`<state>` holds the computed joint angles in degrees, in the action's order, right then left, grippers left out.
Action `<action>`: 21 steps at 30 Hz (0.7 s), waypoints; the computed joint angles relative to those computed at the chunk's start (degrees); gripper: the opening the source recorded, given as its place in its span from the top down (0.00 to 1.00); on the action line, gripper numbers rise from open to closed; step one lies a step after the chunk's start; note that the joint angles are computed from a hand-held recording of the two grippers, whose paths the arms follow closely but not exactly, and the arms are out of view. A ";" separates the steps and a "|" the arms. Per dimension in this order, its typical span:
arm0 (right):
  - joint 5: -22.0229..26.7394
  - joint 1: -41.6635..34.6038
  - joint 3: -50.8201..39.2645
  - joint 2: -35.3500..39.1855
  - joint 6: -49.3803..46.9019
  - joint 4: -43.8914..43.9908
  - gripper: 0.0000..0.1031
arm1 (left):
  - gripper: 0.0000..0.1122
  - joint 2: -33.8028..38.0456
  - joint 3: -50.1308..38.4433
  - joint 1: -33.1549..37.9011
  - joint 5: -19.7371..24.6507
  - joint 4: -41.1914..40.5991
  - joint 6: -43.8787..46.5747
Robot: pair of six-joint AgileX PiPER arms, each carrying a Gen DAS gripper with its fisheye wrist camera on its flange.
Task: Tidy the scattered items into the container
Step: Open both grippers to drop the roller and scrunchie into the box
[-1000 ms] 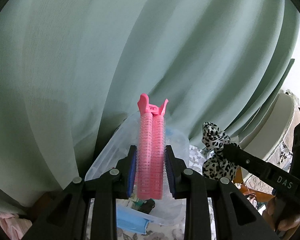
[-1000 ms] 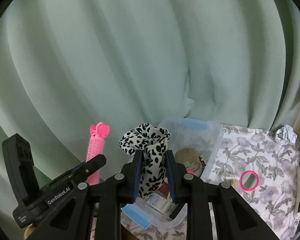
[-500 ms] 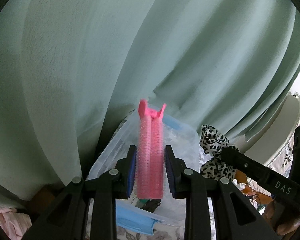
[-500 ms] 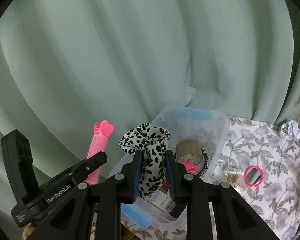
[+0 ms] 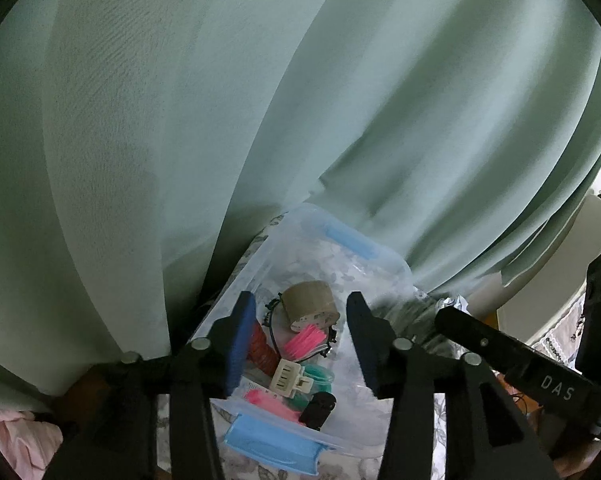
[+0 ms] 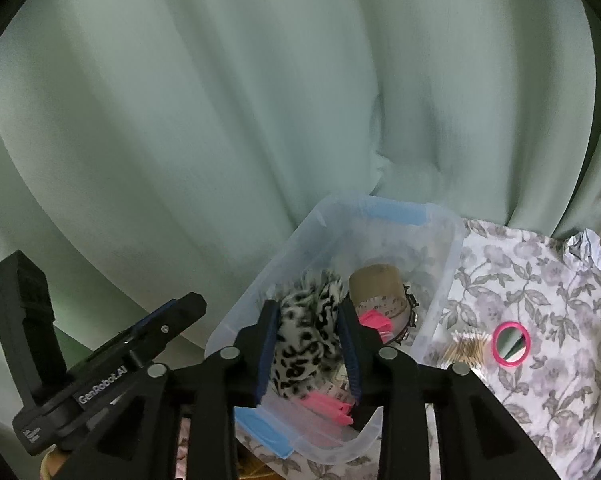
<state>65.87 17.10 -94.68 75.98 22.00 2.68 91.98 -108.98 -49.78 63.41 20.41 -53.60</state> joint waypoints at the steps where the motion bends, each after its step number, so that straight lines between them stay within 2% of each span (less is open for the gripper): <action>1: 0.01 0.05 0.01 0.07 -0.05 0.00 0.59 | 0.52 0.09 0.09 0.15 -0.04 -0.04 -0.05; 5: -0.39 0.40 0.39 -0.05 -0.07 -0.55 0.54 | 0.48 0.54 0.64 0.59 -0.68 -0.11 -0.33; 11: -1.51 0.29 2.04 -0.73 0.34 -0.72 0.43 | 0.41 1.40 -0.55 -0.49 0.73 0.93 -1.40; 16: -1.62 -0.06 2.73 -1.44 -0.36 0.02 0.41 | 0.39 2.93 -2.96 -1.28 3.28 1.82 -1.60; 21: -1.59 4.93 0.02 1.28 8.14 -6.53 0.40 | 0.39 3.89 -4.54 -1.67 4.06 1.67 -1.42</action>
